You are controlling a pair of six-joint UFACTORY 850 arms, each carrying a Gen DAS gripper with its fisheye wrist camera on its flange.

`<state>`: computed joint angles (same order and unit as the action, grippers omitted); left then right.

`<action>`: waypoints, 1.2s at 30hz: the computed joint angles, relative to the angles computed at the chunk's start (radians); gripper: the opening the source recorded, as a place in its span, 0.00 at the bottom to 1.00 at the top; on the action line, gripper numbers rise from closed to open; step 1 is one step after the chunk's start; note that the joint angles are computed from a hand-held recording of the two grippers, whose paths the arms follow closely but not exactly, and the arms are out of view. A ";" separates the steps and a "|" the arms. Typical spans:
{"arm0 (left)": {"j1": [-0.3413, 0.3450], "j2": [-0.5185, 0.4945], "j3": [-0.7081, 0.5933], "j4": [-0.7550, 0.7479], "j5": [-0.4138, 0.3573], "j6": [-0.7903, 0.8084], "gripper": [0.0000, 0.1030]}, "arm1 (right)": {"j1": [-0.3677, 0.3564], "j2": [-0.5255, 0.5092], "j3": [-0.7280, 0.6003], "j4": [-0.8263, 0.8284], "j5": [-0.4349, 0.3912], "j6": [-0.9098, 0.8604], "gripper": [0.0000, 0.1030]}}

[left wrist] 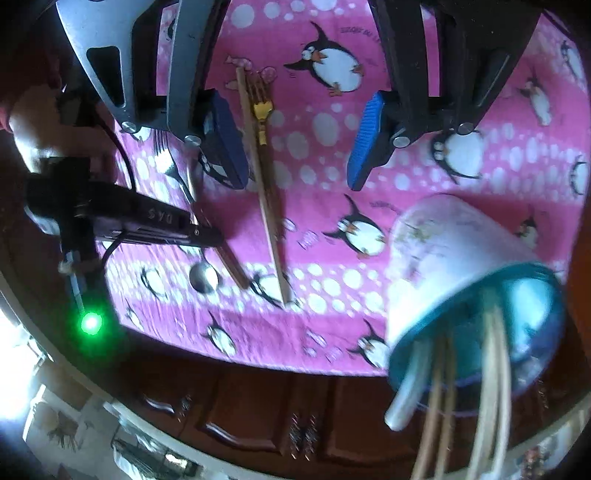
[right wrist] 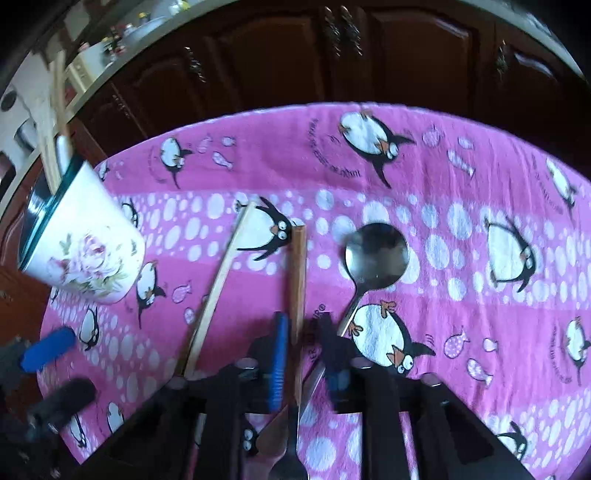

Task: Organize utensils
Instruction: 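Grasp the gold fork with the left tool while the right tool grasps a dark chopstick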

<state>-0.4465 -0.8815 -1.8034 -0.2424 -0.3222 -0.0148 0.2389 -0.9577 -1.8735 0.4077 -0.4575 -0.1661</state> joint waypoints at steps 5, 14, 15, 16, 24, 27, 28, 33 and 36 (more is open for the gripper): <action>0.002 -0.098 -0.131 -0.012 -0.101 0.020 0.37 | -0.018 0.043 0.079 0.129 0.013 -0.119 0.07; -0.008 -0.181 -0.253 0.010 -0.170 0.008 0.35 | -0.035 0.084 0.137 0.195 0.013 -0.178 0.07; -0.006 -0.175 -0.245 -0.003 -0.167 0.018 0.35 | -0.037 0.087 0.141 0.199 0.013 -0.182 0.07; -0.003 -0.163 -0.229 -0.023 -0.156 0.038 0.35 | -0.038 0.091 0.147 0.203 0.012 -0.188 0.07; -0.003 -0.169 -0.236 0.023 -0.166 0.013 0.35 | -0.036 0.083 0.137 0.195 0.004 -0.176 0.07; -0.012 -0.186 -0.264 0.083 -0.169 -0.037 0.35 | -0.033 0.078 0.129 0.189 0.001 -0.166 0.07; -0.012 -0.194 -0.277 0.088 -0.172 -0.047 0.35 | -0.033 0.076 0.125 0.183 -0.001 -0.160 0.07; -0.002 -0.219 -0.317 0.046 -0.180 -0.029 0.24 | -0.030 0.071 0.117 0.165 -0.005 -0.149 0.07; -0.003 -0.213 -0.304 -0.012 -0.179 0.044 0.09 | -0.035 0.070 0.119 0.223 -0.019 -0.188 0.07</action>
